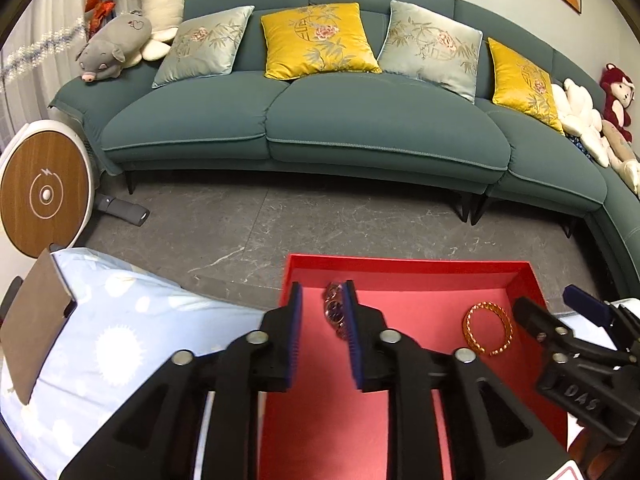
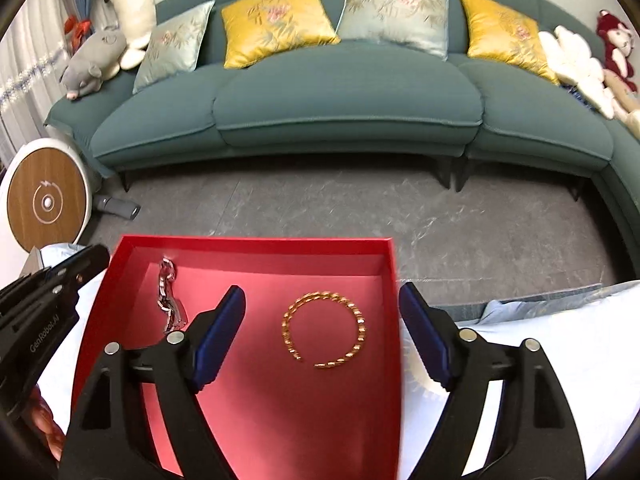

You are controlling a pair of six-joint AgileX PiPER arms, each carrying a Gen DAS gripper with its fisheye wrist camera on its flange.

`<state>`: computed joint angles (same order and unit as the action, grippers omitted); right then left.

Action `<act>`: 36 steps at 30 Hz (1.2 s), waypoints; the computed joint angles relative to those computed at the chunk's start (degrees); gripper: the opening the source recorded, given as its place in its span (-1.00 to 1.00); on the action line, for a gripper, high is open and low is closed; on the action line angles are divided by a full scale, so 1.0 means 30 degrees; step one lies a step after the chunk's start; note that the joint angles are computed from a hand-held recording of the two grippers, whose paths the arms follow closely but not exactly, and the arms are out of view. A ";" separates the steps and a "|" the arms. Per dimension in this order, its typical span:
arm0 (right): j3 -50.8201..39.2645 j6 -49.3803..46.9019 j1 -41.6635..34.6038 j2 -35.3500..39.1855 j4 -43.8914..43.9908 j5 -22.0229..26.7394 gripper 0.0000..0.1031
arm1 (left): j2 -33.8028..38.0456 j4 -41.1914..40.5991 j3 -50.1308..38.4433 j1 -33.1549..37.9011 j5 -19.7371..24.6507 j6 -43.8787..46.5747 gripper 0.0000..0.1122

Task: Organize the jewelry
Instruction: 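Withdraw both open tools from the red tray back over the bed, then grasp the gold bracelet watch with left tool while right tool nears pearls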

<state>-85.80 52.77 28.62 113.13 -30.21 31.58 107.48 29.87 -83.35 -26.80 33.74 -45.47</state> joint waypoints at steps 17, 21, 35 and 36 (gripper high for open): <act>1.2896 0.7160 0.4889 -1.3394 -0.4244 0.0957 0.49 | -1.2131 0.2275 1.2500 -0.3800 0.1541 -0.4179 -0.33; 1.5072 1.1290 0.9376 -1.6726 -0.5056 0.4908 0.49 | -1.4978 0.1907 1.4607 -0.6369 0.3527 -0.6392 -0.10; 1.8293 2.2141 1.9334 -1.4870 -0.6795 0.9294 0.49 | -1.4295 0.5324 1.7846 -1.7251 0.6884 -1.7014 0.08; 1.8332 2.2113 1.8971 -1.4572 -0.6923 0.8747 0.49 | -1.3873 0.5349 1.7861 -1.6985 0.6224 -1.6924 0.08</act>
<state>-30.81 119.10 85.53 69.41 -50.98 57.82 65.86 45.91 -29.77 -77.75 52.41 -96.24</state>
